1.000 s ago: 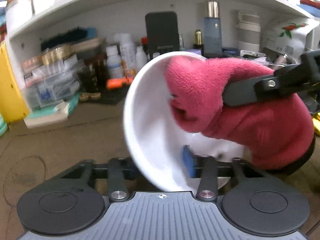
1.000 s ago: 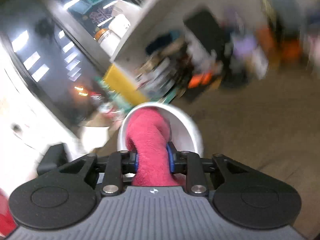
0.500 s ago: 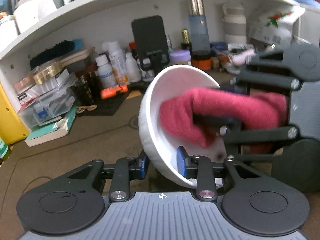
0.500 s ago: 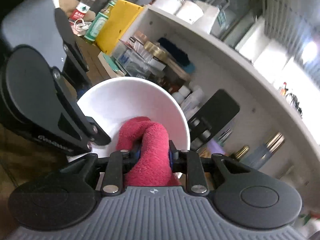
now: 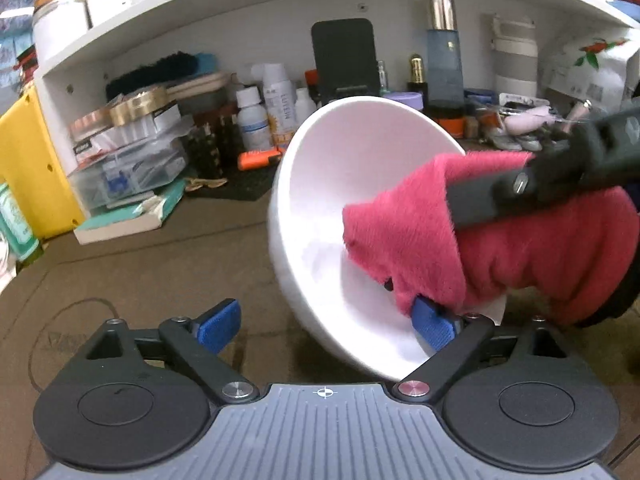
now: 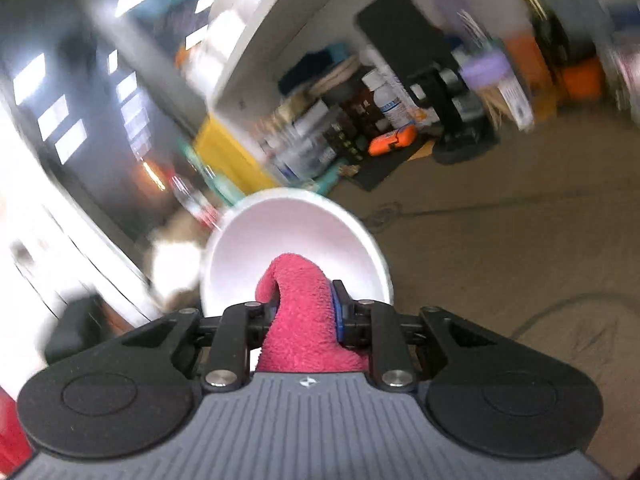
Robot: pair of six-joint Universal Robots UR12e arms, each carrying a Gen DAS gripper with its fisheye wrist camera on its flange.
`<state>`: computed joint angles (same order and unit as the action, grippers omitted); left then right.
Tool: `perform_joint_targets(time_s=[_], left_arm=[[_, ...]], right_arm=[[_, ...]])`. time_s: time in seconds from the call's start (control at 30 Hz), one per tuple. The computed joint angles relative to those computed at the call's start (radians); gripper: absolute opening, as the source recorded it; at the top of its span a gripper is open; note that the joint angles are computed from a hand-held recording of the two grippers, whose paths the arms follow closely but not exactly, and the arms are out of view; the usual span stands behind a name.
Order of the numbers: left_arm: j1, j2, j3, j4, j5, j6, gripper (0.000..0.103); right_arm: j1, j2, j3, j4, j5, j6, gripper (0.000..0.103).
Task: Clean bowl
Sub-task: 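Hold the bowl tilted with the left gripper while the right gripper scrubs the bowl bottom, then hold the bowl with the left gripper while the right gripper wipes around the inner rim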
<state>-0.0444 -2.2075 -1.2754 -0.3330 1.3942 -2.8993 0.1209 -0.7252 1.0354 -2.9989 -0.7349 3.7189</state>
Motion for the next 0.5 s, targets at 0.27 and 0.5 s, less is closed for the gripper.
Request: perform_joint_targets(time_s=[0.27, 0.5], left_arm=[[0.002, 0.003, 0.031, -0.058, -0.030, 0.113, 0.033], [0.007, 0.013, 0.055, -0.154, -0.005, 0.235, 0.030]], right_arm=[[0.021, -0.042, 0.036, -0.053, -0.135, -0.147, 0.022], [0.131, -0.078, 0.068, -0.120, -0.593, -0.839, 0.022]])
